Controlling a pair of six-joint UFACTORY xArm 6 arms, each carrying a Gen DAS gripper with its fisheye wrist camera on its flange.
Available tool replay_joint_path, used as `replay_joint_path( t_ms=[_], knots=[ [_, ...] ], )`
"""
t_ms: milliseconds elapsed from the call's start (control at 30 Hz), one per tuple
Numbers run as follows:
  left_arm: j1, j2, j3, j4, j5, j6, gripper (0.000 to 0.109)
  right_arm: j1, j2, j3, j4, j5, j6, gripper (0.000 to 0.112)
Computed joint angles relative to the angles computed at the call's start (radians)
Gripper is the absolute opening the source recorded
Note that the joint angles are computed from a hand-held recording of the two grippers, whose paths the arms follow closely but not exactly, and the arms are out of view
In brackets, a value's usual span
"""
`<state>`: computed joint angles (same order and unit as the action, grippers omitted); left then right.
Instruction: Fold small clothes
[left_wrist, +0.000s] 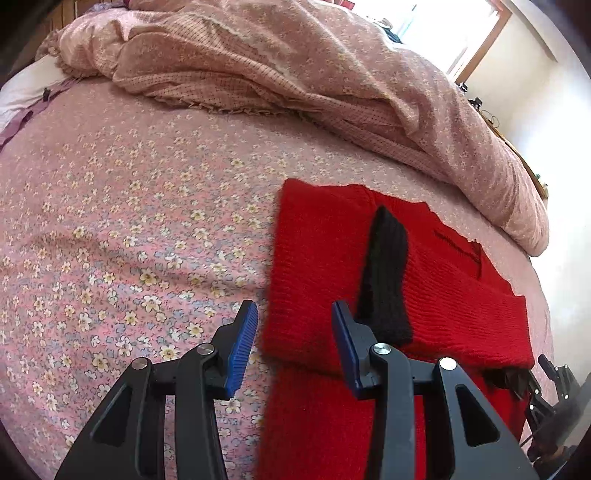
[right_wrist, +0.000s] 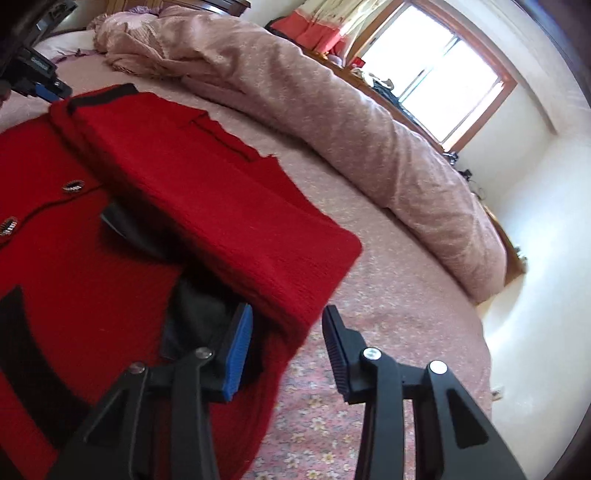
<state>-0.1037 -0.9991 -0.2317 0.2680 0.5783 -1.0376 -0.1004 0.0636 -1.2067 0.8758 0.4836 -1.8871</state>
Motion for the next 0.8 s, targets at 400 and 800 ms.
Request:
replay_joint_path(
  t_ms=[400, 800],
  knots=[
    [-0.05, 0.014, -0.012, 0.052, 0.003, -0.034, 0.034, 0.08, -0.006, 0.06, 0.231, -0.129, -0.305, 0.038],
    [-0.051, 0.006, -0.014, 0.045, 0.011, -0.035, 0.034, 0.119, 0.08, -0.01, 0.346, -0.362, -0.326, 0.01]
  ],
)
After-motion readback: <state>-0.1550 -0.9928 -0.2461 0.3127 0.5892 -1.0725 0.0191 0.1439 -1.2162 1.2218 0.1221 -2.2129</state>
